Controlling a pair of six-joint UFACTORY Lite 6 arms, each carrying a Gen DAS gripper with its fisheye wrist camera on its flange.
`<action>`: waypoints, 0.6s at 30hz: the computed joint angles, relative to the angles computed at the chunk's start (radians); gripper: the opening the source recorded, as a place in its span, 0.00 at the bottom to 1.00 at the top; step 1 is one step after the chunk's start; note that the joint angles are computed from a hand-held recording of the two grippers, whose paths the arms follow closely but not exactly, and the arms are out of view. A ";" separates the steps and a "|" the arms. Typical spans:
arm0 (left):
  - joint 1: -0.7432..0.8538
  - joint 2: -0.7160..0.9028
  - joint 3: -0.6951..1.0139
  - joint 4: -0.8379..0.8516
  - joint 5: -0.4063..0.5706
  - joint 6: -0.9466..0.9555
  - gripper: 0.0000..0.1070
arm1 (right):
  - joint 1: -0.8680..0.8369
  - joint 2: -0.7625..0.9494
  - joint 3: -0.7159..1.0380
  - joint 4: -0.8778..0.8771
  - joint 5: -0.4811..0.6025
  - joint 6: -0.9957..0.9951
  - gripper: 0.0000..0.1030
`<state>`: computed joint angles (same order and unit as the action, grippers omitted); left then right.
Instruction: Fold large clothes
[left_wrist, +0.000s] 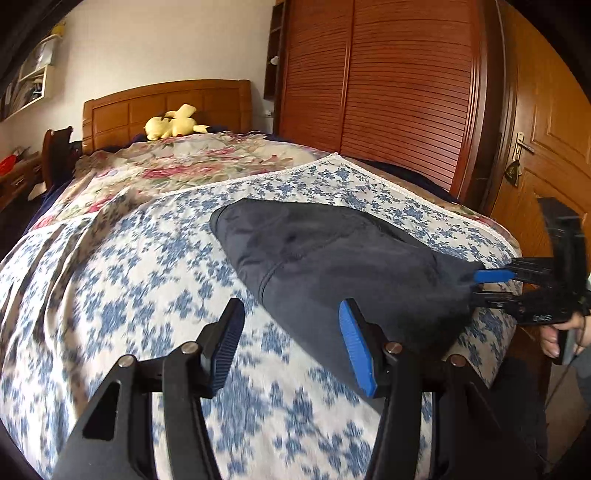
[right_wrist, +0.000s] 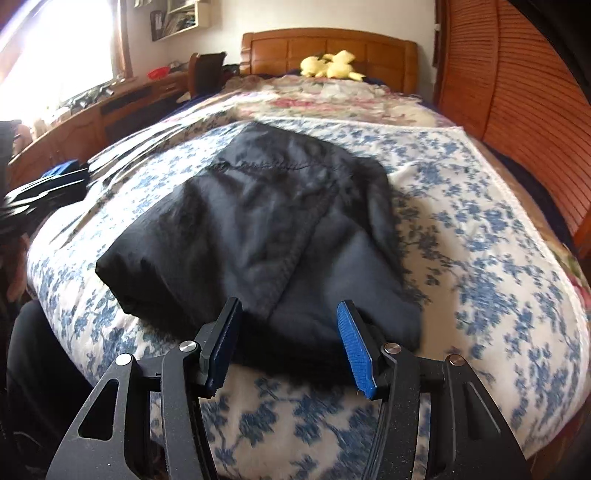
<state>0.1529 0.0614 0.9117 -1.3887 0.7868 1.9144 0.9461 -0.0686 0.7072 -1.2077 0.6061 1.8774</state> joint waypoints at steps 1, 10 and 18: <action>-0.022 0.026 0.028 -0.004 -0.016 -0.007 0.49 | 0.012 -0.029 -0.020 0.008 0.029 0.004 0.53; -0.177 0.271 0.290 0.015 -0.134 -0.106 0.49 | -0.142 -0.007 -0.079 -0.061 -0.108 0.035 0.54; -0.283 0.542 0.634 0.172 -0.242 -0.291 0.49 | -0.194 0.008 -0.095 -0.063 -0.180 0.011 0.53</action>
